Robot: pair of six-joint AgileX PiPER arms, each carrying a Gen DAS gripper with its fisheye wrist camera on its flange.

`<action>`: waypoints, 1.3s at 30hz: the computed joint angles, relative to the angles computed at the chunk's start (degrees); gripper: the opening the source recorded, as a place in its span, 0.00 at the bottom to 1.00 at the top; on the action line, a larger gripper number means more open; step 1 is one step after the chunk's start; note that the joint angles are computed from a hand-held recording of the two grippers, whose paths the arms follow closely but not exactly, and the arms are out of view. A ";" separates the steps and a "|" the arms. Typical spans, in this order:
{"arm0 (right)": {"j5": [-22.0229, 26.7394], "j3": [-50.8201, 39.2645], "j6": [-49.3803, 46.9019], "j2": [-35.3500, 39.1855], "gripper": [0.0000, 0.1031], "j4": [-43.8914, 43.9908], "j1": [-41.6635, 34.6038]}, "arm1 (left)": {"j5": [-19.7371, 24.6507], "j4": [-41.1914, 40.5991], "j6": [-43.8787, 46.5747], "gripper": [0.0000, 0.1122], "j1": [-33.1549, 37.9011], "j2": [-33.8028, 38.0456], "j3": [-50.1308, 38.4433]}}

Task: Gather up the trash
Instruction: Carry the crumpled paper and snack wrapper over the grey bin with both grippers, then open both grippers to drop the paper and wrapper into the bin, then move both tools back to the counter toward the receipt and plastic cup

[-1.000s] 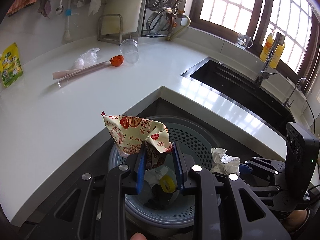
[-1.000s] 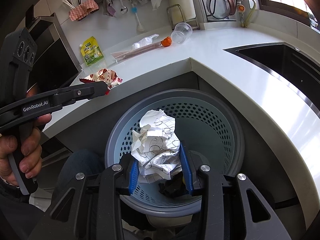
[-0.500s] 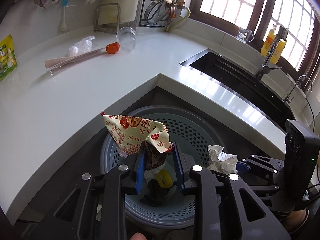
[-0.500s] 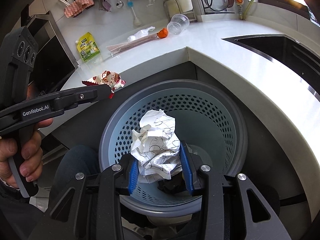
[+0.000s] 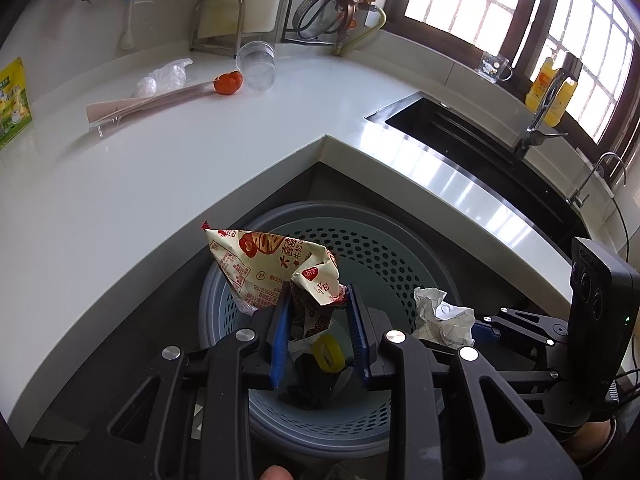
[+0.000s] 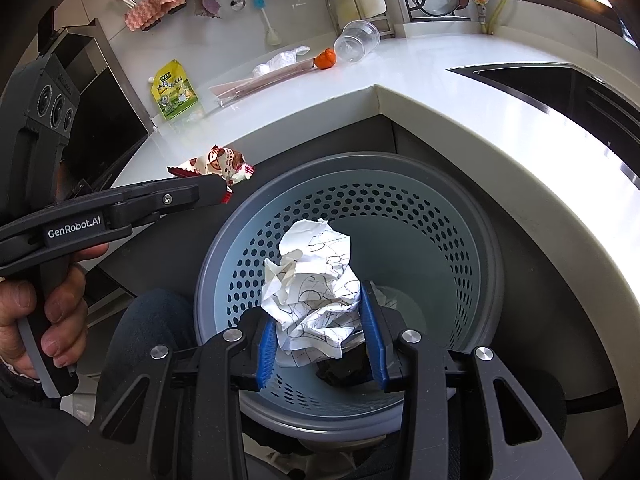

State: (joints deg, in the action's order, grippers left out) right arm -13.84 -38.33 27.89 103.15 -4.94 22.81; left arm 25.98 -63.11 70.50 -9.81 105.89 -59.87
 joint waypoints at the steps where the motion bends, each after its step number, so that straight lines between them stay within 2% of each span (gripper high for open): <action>1: 0.05 -0.02 0.04 0.01 0.35 -0.08 -0.01 | 0.03 -0.03 0.00 0.24 0.01 0.08 -0.02; 15: 0.26 -0.43 0.37 0.30 0.37 -0.56 -0.12 | -0.07 -0.06 -0.07 0.26 -0.17 0.39 -0.20; 18: 0.20 0.00 -2.72 -0.16 0.42 3.11 0.16 | -0.12 -0.34 -0.44 0.34 -0.21 0.55 -0.28; 23: -0.02 1.00 -12.23 -1.44 0.63 14.03 0.71 | -0.26 -0.05 -1.77 0.51 -0.21 0.74 -0.48; 25: -0.39 1.53 -13.42 -2.00 0.64 15.51 0.53 | -1.11 -1.04 -1.32 0.64 -0.25 0.33 0.12; 30: -0.69 2.15 -18.61 -3.09 0.75 21.62 0.25 | -2.18 -2.14 -1.69 0.84 0.12 -0.63 0.73; 32: -0.66 2.00 -20.65 -2.92 0.78 24.30 0.18 | -2.46 -2.30 -1.97 0.84 0.26 -0.81 0.84; 34: -0.76 2.29 -16.50 -2.90 0.78 20.38 -0.21 | -1.33 -1.76 -2.63 0.84 0.65 -0.69 0.51; 39: -1.77 3.01 -16.46 -3.91 0.78 21.06 0.20 | -0.97 -2.09 -1.90 0.84 0.72 -1.44 0.99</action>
State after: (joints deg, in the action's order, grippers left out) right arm -15.61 -35.32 11.43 99.24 16.12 23.01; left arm 25.01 -65.20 68.60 -9.09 104.45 -58.88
